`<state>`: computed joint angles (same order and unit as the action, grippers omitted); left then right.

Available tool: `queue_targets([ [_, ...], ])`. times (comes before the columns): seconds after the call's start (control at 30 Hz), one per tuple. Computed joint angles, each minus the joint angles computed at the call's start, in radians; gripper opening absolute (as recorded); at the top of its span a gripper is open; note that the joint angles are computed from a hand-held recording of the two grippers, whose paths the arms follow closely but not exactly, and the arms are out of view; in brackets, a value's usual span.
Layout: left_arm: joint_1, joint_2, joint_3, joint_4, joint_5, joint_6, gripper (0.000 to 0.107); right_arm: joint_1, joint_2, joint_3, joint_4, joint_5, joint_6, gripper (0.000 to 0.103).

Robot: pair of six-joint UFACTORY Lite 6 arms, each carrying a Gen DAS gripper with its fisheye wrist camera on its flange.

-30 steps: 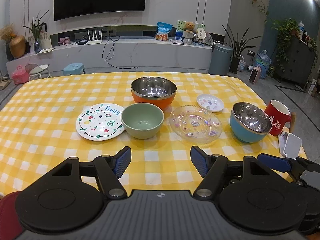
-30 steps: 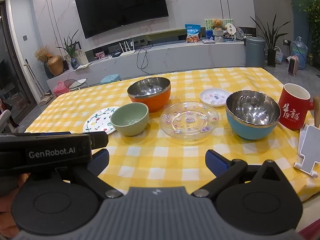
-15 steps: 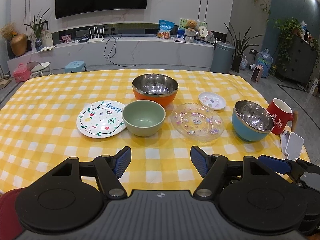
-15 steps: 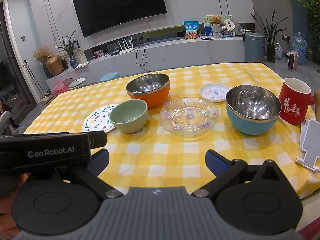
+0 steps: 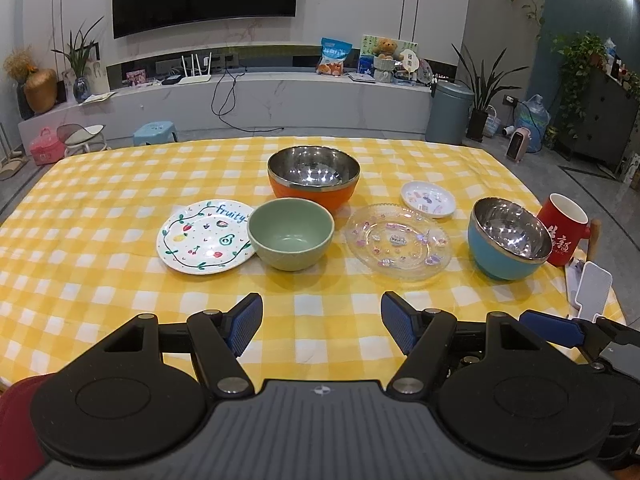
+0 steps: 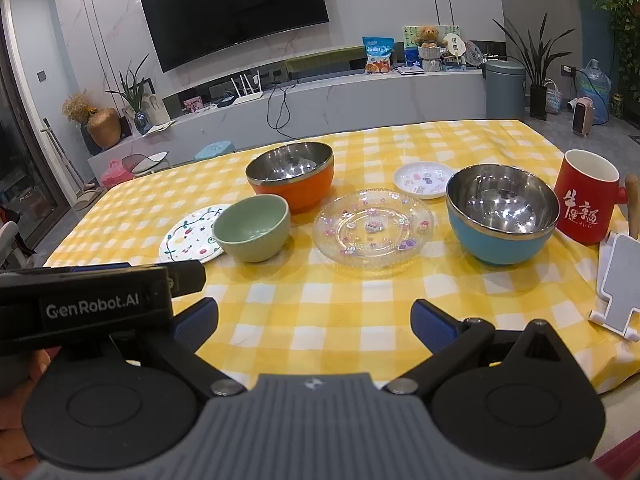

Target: Organize plates and bowls

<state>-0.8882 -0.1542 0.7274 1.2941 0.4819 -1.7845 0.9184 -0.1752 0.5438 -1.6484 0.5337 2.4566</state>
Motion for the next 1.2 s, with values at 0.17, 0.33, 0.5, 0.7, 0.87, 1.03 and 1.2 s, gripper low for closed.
queue_targets([
  [0.17, -0.003, 0.004, 0.001, 0.009, 0.002, -0.007, 0.08, -0.004, 0.002, -0.003, -0.013, -0.006, 0.014, 0.1],
  [0.33, -0.001, 0.004, 0.0, 0.008, -0.001, -0.005, 0.08, -0.007, 0.006, -0.003, -0.021, -0.009, 0.022, 0.1],
  [0.5, 0.002, 0.01, 0.001, 0.004, -0.008, 0.003, 0.08, -0.01, 0.011, -0.004, -0.029, -0.011, 0.029, 0.1],
  [0.7, 0.0, 0.014, -0.006, 0.045, -0.002, -0.03, 0.079, -0.008, 0.027, 0.0, -0.051, -0.003, 0.052, 0.1],
  [0.87, 0.012, 0.004, -0.016, 0.07, -0.02, -0.046, 0.079, 0.007, 0.03, 0.009, -0.023, 0.02, 0.019, 0.1],
  [1.03, 0.014, -0.016, -0.031, 0.115, -0.03, -0.085, 0.079, 0.003, 0.01, 0.003, -0.025, 0.009, 0.016, 0.1],
  [1.2, -0.026, -0.035, -0.062, 0.272, 0.016, -0.239, 0.079, 0.032, -0.007, 0.005, -0.004, 0.052, -0.013, 0.1],
])
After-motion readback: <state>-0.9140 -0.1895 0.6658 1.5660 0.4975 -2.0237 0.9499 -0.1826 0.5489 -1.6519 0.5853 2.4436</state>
